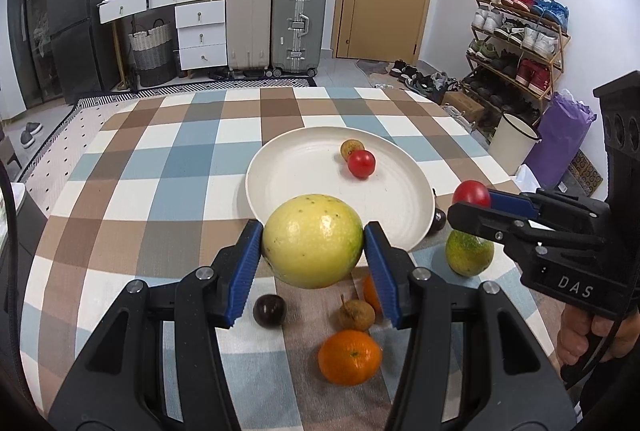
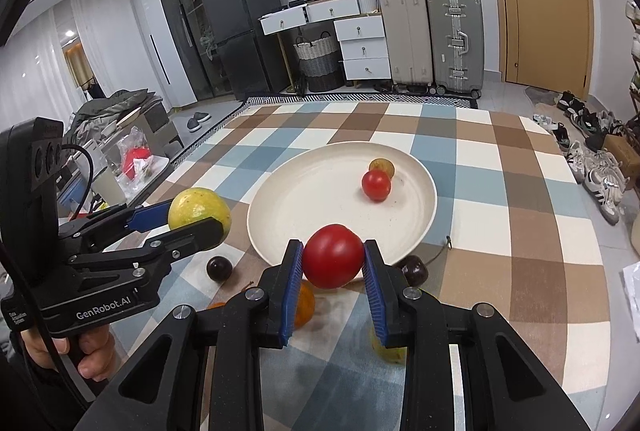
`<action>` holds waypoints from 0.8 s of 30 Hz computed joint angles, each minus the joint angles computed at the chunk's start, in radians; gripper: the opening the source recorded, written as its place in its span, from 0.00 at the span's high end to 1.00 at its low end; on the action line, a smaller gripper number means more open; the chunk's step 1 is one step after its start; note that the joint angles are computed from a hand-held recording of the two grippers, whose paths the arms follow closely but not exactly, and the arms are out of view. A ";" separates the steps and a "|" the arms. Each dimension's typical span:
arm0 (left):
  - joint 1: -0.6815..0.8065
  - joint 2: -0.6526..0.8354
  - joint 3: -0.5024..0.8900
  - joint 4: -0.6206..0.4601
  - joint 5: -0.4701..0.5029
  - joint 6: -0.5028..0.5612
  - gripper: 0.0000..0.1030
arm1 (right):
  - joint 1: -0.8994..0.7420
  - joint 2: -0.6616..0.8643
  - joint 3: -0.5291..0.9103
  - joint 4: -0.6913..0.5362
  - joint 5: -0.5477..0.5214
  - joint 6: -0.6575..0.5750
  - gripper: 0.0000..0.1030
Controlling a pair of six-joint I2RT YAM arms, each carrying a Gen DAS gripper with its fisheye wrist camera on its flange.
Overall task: Organize fruits
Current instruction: 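Carry the pomelo and the tomato over the white plate with both tools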
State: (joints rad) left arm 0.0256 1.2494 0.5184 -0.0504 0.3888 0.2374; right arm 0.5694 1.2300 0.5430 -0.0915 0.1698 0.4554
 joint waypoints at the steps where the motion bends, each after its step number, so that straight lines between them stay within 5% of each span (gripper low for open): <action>1: -0.005 0.012 0.008 0.006 -0.003 -0.003 0.52 | -0.005 0.010 0.006 0.003 -0.005 -0.003 0.71; 24: -0.114 0.309 0.174 0.122 -0.099 -0.046 0.52 | -0.095 0.227 0.129 0.006 -0.061 -0.045 0.71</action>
